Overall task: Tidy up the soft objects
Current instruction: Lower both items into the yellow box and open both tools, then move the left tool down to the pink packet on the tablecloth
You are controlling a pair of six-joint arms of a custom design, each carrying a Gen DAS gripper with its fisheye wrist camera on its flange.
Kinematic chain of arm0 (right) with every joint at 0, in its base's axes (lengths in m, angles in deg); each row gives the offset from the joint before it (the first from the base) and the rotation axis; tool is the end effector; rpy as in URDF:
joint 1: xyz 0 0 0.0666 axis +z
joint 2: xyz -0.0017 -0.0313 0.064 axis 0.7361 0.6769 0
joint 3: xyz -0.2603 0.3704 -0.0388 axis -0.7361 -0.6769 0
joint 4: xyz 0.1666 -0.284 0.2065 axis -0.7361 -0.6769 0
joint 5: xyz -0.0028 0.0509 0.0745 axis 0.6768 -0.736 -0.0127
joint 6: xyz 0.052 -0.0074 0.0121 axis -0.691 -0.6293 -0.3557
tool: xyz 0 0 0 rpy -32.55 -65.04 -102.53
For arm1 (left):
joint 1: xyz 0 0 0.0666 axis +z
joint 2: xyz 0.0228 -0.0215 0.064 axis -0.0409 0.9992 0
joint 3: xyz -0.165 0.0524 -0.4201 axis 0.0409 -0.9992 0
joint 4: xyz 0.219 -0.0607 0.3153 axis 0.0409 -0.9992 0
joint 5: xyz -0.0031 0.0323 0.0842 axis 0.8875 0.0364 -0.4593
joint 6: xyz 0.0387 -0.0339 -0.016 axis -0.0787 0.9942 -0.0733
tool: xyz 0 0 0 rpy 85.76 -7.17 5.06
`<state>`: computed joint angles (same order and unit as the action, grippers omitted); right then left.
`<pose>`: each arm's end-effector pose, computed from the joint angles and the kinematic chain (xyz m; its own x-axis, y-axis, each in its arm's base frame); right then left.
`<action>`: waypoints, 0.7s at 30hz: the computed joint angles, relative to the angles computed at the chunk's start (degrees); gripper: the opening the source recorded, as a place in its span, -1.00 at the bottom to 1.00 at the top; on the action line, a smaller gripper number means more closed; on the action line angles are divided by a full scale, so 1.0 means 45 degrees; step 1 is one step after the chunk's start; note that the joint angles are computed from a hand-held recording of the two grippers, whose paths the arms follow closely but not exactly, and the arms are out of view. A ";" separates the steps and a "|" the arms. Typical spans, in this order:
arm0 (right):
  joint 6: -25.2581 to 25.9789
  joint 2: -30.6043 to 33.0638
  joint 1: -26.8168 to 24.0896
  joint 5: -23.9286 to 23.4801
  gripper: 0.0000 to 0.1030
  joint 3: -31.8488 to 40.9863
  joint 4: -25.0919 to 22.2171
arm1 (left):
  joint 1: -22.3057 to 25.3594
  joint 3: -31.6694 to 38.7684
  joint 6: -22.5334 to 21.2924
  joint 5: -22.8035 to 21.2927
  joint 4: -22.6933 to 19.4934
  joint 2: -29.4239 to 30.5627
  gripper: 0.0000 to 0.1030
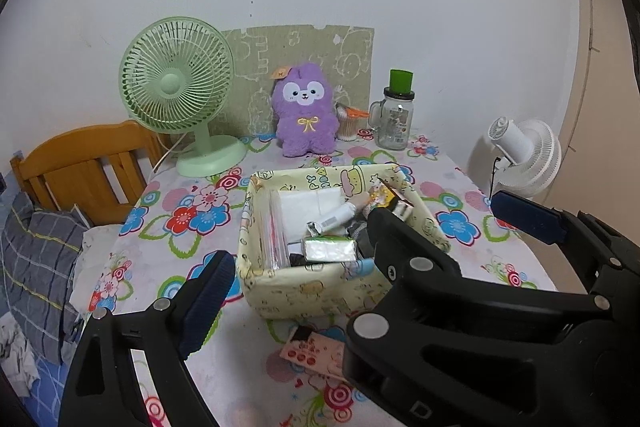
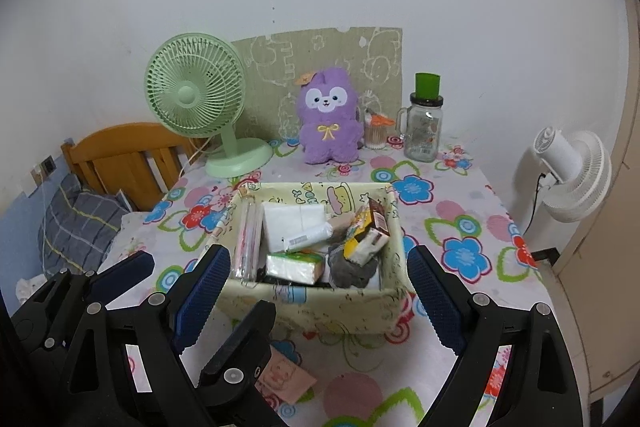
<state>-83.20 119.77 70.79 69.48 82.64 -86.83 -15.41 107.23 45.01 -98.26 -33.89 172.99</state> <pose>0.6265 0.2702 0.4473 -0.5633 -0.1207 -0.8174 -0.3314 0.9392 0.0897 0.5814 -0.1273 0.4341 -0.5847 -0.0448 -0.8100 -0.0612 0.9981 -0.0110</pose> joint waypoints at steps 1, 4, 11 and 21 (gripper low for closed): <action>0.0012 -0.0125 0.0004 0.0001 0.79 -0.0176 0.0088 | -0.0045 -0.0101 0.0011 -0.0062 0.0050 -0.0083 0.79; 0.0126 -0.0497 0.0006 -0.0050 0.79 -0.0707 0.0342 | -0.0213 -0.0432 0.0035 -0.0333 0.0224 -0.0346 0.79; 0.0348 -0.1267 0.0019 0.0041 0.79 -0.1780 0.0988 | -0.0532 -0.1155 0.0265 -0.0664 0.0677 -0.0887 0.79; 0.0406 -0.2159 0.0056 0.0285 0.85 -0.3186 0.1757 | -0.0996 -0.2215 0.0464 -0.1117 0.1434 -0.1515 0.80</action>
